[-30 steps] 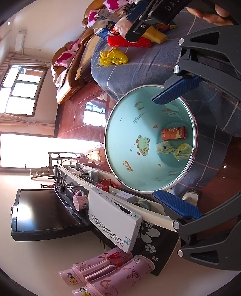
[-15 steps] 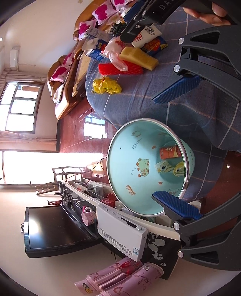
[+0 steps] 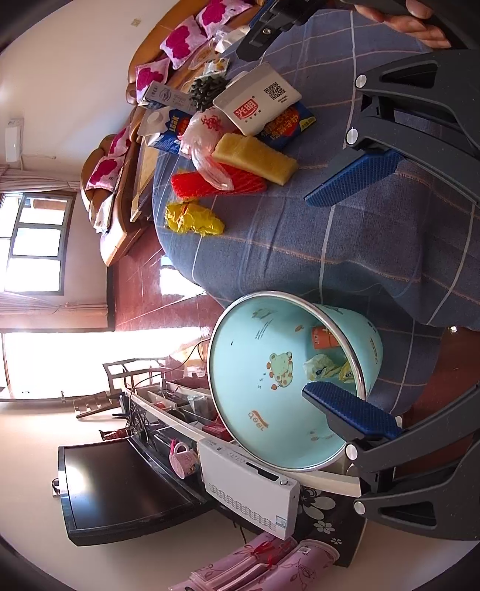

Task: Collect trash
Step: 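Reach the right tool to the white-and-blue milk carton and close on it, then lift the milk carton off the table with the right tool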

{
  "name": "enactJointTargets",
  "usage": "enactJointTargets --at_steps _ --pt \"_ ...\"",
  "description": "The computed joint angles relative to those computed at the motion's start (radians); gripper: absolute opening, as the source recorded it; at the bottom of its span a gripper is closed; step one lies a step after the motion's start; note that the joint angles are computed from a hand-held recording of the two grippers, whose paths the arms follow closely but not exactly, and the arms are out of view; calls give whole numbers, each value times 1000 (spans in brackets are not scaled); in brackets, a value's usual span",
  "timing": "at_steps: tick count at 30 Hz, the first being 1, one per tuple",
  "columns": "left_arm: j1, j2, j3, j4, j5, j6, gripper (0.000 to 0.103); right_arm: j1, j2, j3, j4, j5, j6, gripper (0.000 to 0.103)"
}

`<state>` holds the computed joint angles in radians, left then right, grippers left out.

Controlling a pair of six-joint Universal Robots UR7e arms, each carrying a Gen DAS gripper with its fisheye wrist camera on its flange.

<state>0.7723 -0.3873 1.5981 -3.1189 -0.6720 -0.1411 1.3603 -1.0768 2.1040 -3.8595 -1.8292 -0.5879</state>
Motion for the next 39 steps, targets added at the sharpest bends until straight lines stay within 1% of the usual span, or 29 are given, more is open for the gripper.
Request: enactJointTargets --at_steps 7,14,18,21,26,27,30,34,36,39 --pt "-3 30 -21 26 -33 7 94 -64 -26 22 16 15 6 88" --pt "-4 55 -45 56 -48 14 94 -87 -23 -3 114 29 24 90" --pt "2 59 -52 71 -49 0 94 -81 -11 -25 188 46 7 93" --pt "5 58 -51 75 -48 -2 94 -61 24 -60 206 9 -34 94" --pt "11 59 -59 83 -47 -6 94 -39 76 -119 227 -45 -68 94" --pt "12 59 -60 85 -48 -6 94 -34 80 -131 251 -61 -67 94" --pt "15 58 -59 84 -50 -7 94 -30 82 -149 306 -66 -56 94" --pt "15 58 -57 82 -51 -7 94 -25 88 -150 291 -61 -66 92" --pt "16 57 -56 80 -52 -7 94 -22 92 -148 274 -66 -76 86" --pt "15 58 -56 79 -51 -5 94 -22 90 -149 280 -60 -72 85"
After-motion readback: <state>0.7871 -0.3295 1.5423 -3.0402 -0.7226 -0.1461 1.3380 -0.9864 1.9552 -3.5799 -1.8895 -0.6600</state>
